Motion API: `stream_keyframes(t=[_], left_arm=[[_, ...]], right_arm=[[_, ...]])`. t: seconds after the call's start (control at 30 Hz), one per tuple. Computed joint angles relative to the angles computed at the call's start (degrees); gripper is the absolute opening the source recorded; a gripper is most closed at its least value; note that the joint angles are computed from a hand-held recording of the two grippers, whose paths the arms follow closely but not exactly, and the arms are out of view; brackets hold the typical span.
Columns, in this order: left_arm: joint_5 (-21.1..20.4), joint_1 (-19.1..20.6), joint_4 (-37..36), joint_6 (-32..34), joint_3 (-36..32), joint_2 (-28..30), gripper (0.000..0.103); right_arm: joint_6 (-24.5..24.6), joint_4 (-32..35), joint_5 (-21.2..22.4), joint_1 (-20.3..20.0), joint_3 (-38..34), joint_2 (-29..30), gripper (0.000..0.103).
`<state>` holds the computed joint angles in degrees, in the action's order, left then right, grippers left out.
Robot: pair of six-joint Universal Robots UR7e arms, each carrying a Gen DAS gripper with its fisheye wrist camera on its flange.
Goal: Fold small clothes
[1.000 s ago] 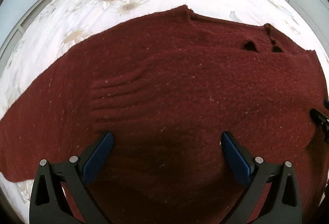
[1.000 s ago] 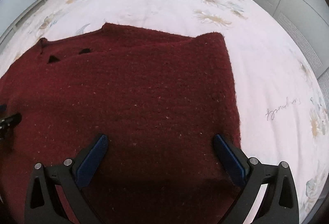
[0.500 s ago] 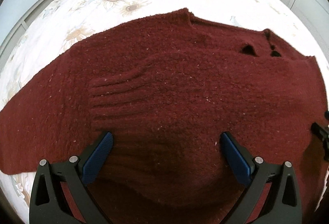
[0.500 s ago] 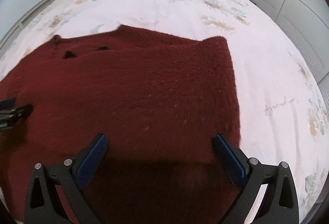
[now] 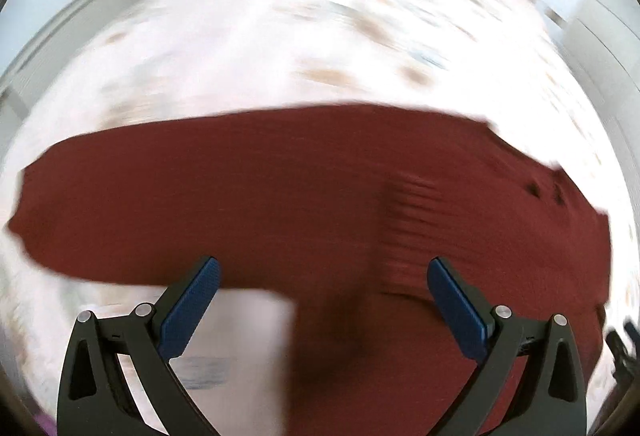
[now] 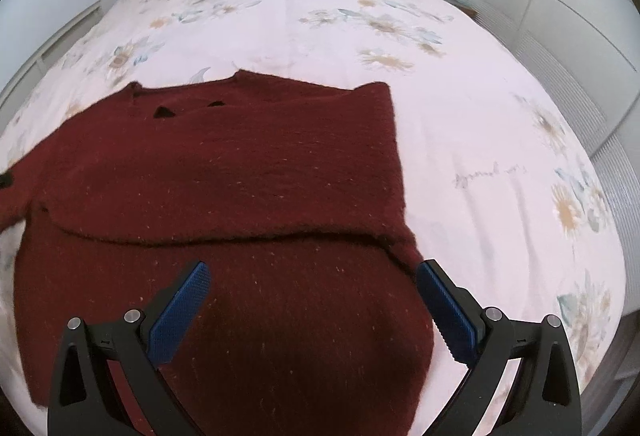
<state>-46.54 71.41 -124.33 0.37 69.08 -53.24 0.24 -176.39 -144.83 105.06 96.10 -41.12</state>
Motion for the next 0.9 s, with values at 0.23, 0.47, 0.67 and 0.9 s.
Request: stream_keyframes(t=[0.23, 0.47, 0.67, 0.9], left_arm=[[5.79, 4.86, 1.98, -12.62, -4.02, -3.83, 0.102], [4.89, 10.14, 13.45, -30.73, -14.62, -1.59, 0.102], [5.28, 12.35, 19.59, -30.16, -22.89, 3.07, 0.102], [2.53, 13.20, 17.33, -24.10, -23.52, 3.69, 0.074]], right_arm=[[1.96, 1.46, -2.31, 0.62, -0.21, -0.31, 0.103], [2.57, 3.38, -2.78, 1.23, -1.87, 0.76, 0.103], [2.94, 4.65, -3.68, 1.32, -2.87, 1.86, 0.103], [1.96, 4.35, -4.25, 1.65, -4.30, 3.00, 0.103]])
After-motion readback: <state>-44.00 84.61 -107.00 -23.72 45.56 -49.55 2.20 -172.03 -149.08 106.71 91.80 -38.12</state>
